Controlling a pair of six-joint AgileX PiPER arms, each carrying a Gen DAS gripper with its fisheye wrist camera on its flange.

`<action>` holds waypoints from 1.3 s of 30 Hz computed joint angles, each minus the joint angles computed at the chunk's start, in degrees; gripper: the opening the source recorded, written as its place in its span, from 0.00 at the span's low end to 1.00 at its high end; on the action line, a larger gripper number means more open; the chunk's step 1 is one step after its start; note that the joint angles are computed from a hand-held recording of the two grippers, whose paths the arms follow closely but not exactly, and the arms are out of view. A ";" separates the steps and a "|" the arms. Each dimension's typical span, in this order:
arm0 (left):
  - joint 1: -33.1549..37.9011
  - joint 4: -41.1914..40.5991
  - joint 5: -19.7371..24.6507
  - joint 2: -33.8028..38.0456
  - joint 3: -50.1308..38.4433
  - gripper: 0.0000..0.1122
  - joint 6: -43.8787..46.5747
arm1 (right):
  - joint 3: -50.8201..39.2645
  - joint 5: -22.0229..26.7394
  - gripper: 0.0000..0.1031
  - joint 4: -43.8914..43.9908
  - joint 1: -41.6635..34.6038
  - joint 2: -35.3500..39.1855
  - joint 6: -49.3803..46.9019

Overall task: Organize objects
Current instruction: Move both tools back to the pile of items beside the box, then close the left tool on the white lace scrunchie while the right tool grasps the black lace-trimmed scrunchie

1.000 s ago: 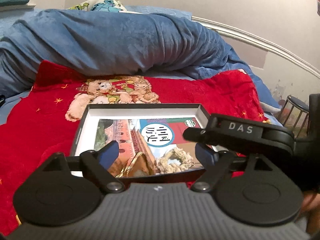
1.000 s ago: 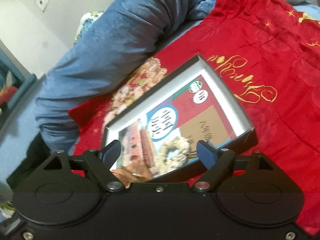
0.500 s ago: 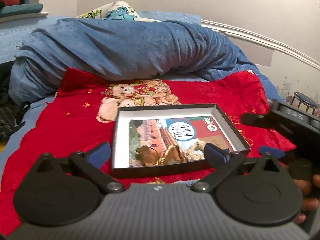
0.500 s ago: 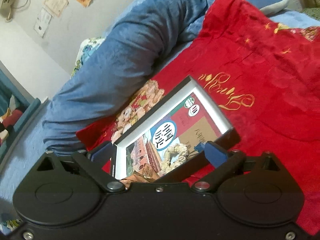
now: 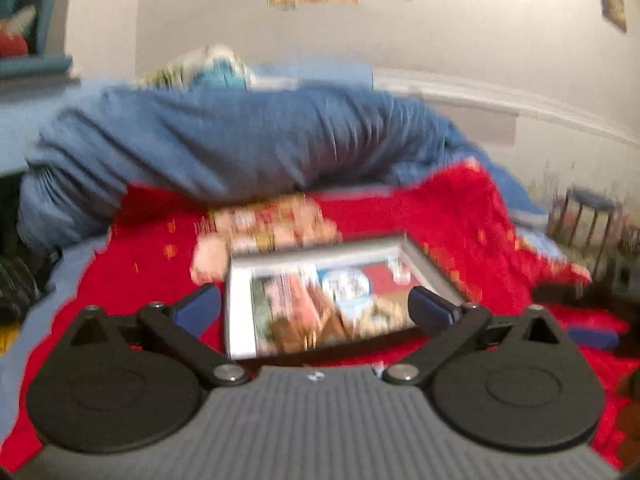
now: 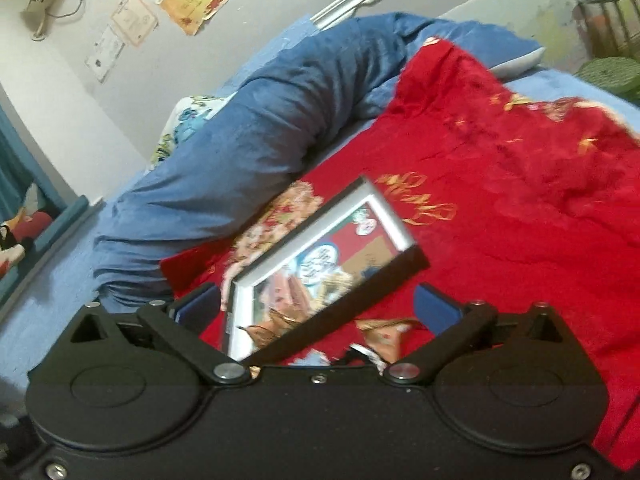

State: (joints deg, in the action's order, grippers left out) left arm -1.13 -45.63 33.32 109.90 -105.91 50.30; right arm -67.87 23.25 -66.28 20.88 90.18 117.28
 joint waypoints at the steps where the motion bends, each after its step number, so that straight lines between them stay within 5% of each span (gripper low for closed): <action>1: 0.75 -5.18 -0.51 -0.88 1.51 0.92 4.33 | 1.17 -0.14 1.00 1.02 0.01 -1.12 -1.12; 4: 2.44 -13.18 0.35 -1.68 2.67 0.92 9.65 | 4.65 1.88 1.00 1.52 1.00 -4.27 -1.35; 12: 3.38 -19.07 0.45 -1.70 6.62 0.92 19.06 | 4.16 6.23 1.00 4.20 1.22 -2.96 -4.30; 17: 2.78 -14.31 0.72 0.73 7.05 0.92 12.38 | -1.90 4.34 1.00 13.47 0.54 3.50 -16.92; 24: -0.66 -4.03 -3.09 2.95 9.56 0.87 3.38 | -15.01 9.57 0.99 23.57 2.05 14.76 -33.82; 29: -1.37 4.41 0.53 7.38 4.37 0.85 -8.28 | -19.85 9.79 0.93 29.55 -0.07 19.73 -40.28; 34: -2.14 7.22 3.22 9.89 1.82 0.75 -7.17 | -19.70 3.49 0.76 42.85 -3.52 21.38 -50.35; 39: -3.51 10.87 9.92 14.12 -4.05 0.58 -11.71 | -21.86 2.46 0.65 48.08 -3.88 24.02 -56.03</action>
State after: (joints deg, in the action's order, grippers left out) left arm -4.64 -34.75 43.24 124.02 -109.96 38.59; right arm -89.73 25.71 -18.19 17.01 114.20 61.25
